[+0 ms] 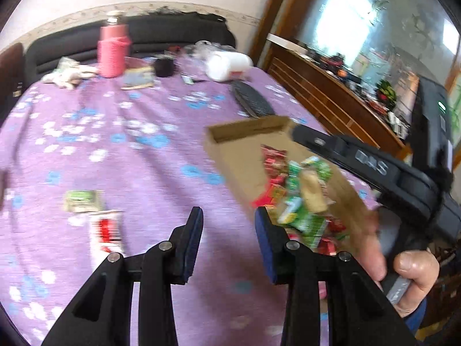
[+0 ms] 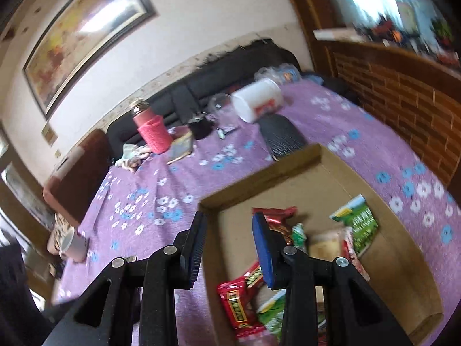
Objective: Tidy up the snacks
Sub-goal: 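Open the left tool releasing the red stick packet while the right releases the green candy, then move both tools back over the remaining snacks on the cloth, then grasp the green wrapped candy with the left tool while the right approaches the white-red sachet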
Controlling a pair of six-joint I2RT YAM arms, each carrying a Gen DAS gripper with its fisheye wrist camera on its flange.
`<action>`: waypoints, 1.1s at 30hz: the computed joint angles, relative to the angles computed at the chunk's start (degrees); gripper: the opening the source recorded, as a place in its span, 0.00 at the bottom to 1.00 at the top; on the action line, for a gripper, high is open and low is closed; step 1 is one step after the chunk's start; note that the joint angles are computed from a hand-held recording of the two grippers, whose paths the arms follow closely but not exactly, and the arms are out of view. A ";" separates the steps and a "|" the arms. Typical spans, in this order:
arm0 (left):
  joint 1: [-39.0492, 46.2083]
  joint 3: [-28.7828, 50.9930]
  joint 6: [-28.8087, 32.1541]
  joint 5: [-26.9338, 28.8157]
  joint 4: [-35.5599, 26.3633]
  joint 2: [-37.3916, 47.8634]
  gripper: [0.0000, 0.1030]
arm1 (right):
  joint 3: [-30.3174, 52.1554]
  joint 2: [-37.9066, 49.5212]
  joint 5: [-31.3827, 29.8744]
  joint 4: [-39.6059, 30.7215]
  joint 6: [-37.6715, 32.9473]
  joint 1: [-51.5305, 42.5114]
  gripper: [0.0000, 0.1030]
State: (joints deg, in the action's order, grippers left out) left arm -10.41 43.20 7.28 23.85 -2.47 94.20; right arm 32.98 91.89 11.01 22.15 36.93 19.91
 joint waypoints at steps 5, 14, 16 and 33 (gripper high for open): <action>9.64 3.51 3.85 0.94 -3.50 0.74 0.37 | 2.06 2.34 1.16 1.08 -3.50 5.76 0.35; 14.64 20.15 0.10 -5.21 -10.16 18.42 0.45 | 6.63 8.67 0.74 0.67 -6.76 11.38 0.35; 13.72 22.58 -0.78 -6.96 -10.38 21.60 0.48 | 6.92 9.32 0.63 0.62 -6.64 11.25 0.35; 11.24 20.91 -0.42 -13.18 -3.29 24.87 0.24 | 8.86 11.96 -1.87 0.16 -7.37 11.20 0.35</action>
